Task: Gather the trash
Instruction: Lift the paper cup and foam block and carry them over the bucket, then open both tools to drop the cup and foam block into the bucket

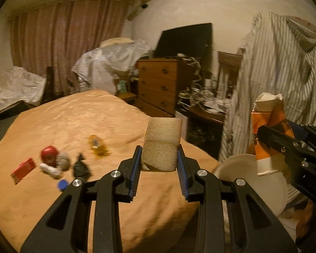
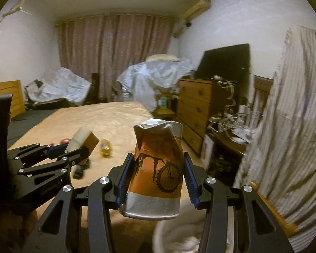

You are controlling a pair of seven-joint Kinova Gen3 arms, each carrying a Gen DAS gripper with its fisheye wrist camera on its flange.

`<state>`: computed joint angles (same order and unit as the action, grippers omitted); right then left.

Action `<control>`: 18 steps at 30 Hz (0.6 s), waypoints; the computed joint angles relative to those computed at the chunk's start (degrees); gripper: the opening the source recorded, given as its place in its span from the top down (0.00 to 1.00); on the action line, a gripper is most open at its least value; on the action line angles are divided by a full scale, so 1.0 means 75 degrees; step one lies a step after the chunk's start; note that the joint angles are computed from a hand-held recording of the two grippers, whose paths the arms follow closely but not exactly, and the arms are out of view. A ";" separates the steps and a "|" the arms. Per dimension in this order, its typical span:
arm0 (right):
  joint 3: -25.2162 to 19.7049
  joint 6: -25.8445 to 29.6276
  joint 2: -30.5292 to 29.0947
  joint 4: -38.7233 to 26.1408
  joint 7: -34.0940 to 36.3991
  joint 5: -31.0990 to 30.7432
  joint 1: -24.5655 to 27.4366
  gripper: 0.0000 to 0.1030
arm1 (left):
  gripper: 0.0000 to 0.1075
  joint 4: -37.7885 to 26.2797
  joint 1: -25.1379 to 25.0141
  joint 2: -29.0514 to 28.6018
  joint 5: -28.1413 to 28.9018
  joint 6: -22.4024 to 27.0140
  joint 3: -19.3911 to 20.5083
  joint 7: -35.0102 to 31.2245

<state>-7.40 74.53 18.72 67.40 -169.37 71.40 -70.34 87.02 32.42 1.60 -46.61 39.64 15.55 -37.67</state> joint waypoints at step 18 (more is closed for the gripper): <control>-0.0900 -0.0720 -0.1804 0.2578 -0.0214 -0.2546 0.2798 0.54 | 0.71 -0.1929 0.1098 0.2054 0.2296 0.0413 -0.0263 -0.2665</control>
